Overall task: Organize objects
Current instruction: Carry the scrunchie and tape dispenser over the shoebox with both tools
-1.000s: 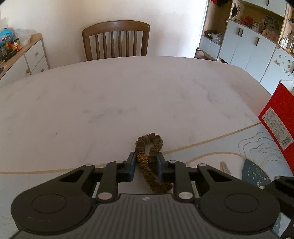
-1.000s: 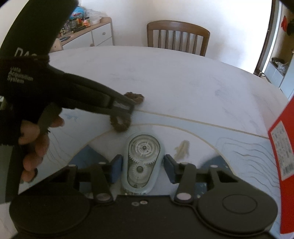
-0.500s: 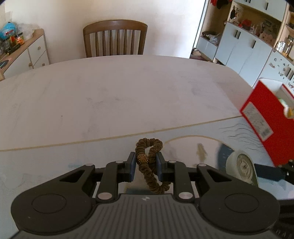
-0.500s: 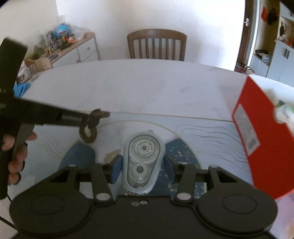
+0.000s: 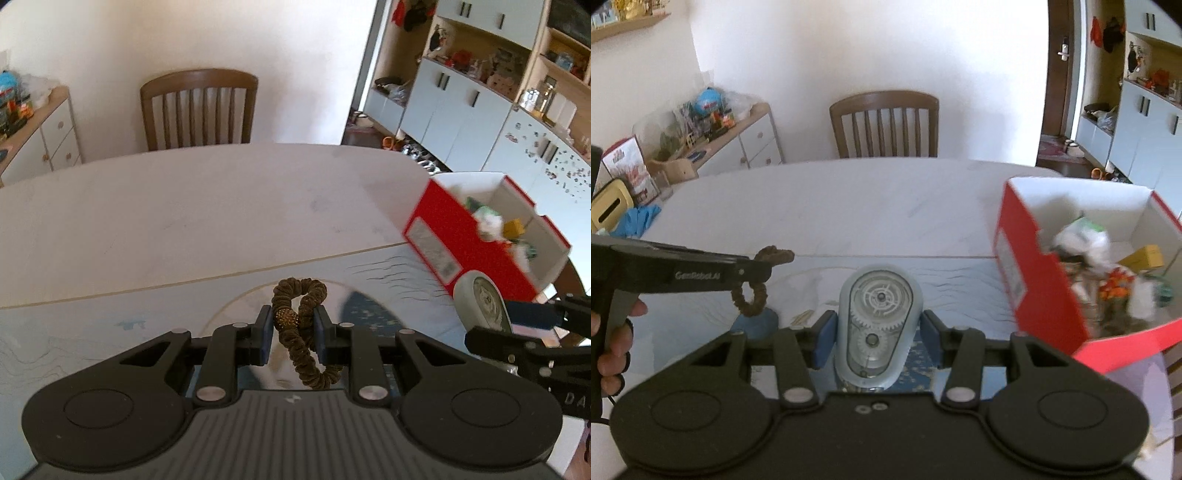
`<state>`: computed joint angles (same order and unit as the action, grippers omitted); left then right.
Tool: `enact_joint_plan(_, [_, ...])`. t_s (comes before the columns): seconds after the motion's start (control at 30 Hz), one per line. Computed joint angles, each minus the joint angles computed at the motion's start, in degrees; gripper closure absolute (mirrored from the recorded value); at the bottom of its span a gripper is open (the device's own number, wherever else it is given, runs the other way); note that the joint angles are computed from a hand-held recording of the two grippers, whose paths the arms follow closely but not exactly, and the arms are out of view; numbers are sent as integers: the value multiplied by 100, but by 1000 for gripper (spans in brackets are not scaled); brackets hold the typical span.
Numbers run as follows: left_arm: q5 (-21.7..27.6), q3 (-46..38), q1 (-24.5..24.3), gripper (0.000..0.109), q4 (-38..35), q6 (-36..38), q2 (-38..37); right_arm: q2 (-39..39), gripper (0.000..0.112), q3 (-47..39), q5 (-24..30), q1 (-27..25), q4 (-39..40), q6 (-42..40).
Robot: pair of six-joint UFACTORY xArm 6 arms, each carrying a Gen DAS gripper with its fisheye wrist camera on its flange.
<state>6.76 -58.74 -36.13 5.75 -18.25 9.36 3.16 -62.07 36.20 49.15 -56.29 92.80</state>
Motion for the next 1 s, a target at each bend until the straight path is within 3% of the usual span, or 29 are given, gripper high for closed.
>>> enact_joint_plan(0.23, [258,-203,-428,86,372,-512,-217,-933,65,737,183,-10,-79,16])
enact_joint_plan(0.47, [502,-783,-901,86,760,-1072,46,-1878,65,1543,237,-179,-124,-90])
enact_joint_plan(0.73, [862,-1822,-1411,86,1086,-1540,739,-2927,65,2417,216,-554,-107,-364])
enact_joint_plan(1.0, [1384,-3282,-1826,86,1199,-1707,1723,-3774,65,3115,-119,-1303,58,-1002])
